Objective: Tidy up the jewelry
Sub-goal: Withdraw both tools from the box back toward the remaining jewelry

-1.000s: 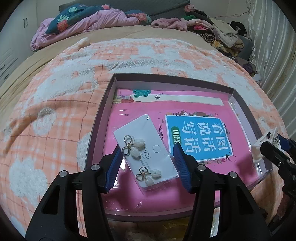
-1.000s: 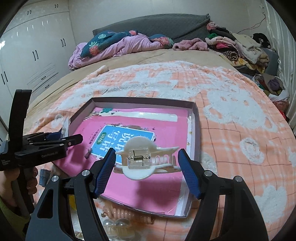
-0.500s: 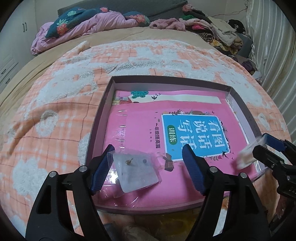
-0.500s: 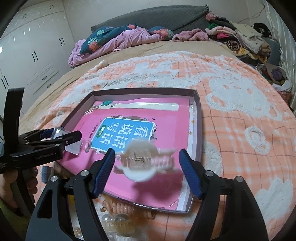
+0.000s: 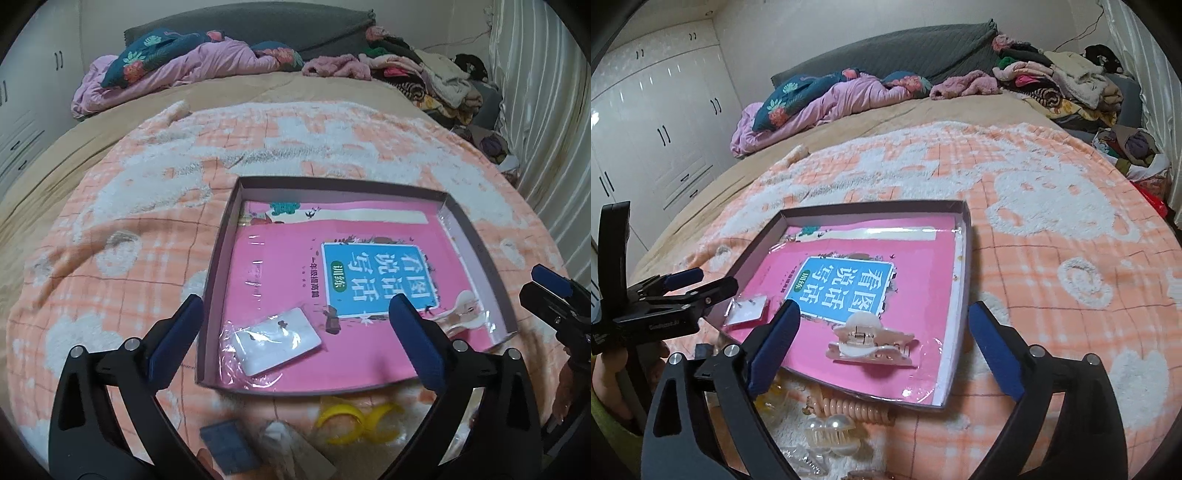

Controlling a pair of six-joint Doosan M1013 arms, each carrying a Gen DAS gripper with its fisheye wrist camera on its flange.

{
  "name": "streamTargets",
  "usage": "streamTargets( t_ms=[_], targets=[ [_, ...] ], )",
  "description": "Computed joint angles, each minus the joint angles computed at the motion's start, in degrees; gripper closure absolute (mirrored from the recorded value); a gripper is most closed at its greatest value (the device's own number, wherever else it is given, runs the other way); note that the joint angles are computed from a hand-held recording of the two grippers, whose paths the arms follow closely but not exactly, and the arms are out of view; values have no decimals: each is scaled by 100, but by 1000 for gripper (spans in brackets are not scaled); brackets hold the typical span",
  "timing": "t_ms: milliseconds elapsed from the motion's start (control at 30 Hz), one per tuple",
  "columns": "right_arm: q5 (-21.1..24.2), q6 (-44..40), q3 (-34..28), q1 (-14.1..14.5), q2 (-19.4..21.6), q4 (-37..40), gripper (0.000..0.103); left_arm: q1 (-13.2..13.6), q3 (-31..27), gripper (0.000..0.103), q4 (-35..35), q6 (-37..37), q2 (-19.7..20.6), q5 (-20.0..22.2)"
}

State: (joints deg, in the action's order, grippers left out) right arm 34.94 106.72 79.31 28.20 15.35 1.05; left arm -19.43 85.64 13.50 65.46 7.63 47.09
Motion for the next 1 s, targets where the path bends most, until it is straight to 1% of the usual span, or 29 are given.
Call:
streamTargets(
  t_ms=[200, 433, 600, 867, 1000],
  targets=[
    [-241, 298, 173, 38, -232, -315, 8, -43, 76, 9, 100, -158, -175, -111],
    [-529, 601, 420, 76, -552, -592, 7, -132, 247, 9, 446, -518, -414, -235],
    [-536, 674, 510, 137, -687, -743, 6, -181, 349, 9, 559, -576, -555, -308],
    [-561, 876, 643, 318, -895, -1159, 5, -189, 557, 9, 571, -639, -792, -388],
    [-543, 888, 692, 406, -971, -1230, 5, -187, 651, 9, 583, -700, -903, -404]
  ],
)
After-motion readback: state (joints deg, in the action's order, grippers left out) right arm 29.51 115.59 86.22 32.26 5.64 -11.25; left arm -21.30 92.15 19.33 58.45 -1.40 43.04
